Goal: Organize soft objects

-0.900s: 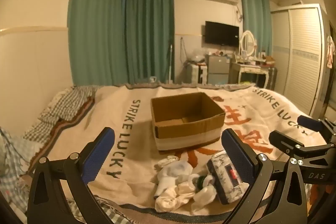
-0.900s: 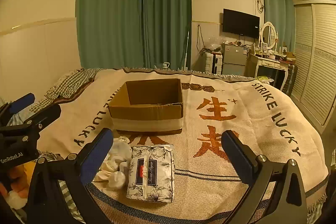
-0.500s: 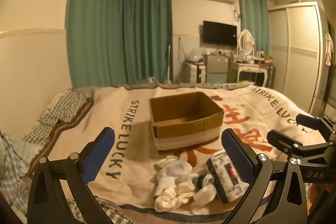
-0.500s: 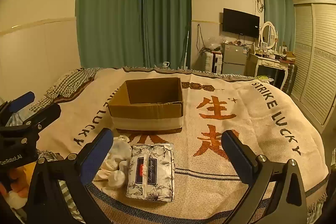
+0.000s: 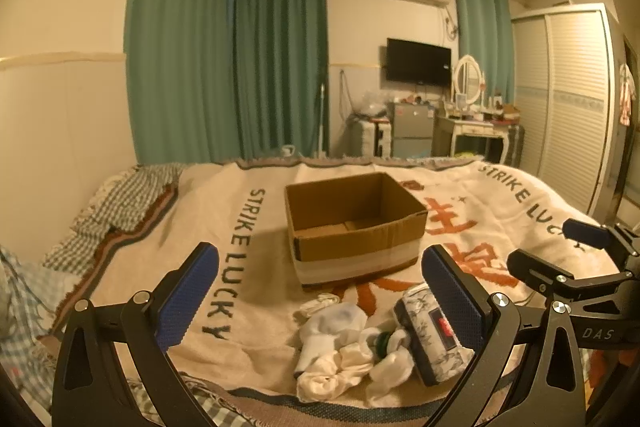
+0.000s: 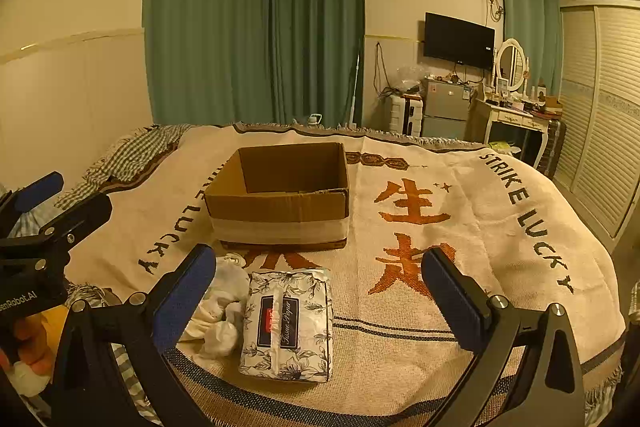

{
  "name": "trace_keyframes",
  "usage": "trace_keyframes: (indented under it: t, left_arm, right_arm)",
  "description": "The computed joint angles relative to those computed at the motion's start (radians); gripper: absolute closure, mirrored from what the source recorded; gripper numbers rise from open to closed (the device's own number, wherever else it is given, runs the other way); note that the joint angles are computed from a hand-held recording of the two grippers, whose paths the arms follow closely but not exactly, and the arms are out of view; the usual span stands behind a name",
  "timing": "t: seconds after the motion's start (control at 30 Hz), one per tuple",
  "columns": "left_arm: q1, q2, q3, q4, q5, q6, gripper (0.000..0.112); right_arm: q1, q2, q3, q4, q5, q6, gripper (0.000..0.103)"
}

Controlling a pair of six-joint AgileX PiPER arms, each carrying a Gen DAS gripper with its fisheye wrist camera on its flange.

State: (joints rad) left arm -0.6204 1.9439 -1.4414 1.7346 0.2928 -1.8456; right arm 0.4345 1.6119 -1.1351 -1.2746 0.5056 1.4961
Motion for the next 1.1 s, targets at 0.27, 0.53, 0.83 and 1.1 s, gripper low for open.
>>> trace_keyframes:
  t: [0.27, 0.53, 0.83, 1.1]
  left_arm:
    - [0.020, -0.005, -0.005, -0.017, -0.022, 0.022, 0.009]
    - [0.025, 0.003, -0.016, -0.030, -0.028, 0.038, 0.009]
    - [0.025, 0.000, -0.013, -0.033, -0.023, 0.042, 0.009]
    - [0.028, -0.003, -0.009, -0.013, -0.027, 0.024, 0.009]
  right_arm:
    - [-0.006, 0.005, 0.003, -0.012, -0.010, 0.009, 0.000]
    - [-0.002, 0.004, 0.002, -0.007, -0.009, 0.005, 0.000]
    - [0.007, 0.007, -0.001, -0.004, -0.003, -0.002, 0.000]
    - [0.007, 0.007, -0.004, 0.003, -0.001, -0.009, 0.000]
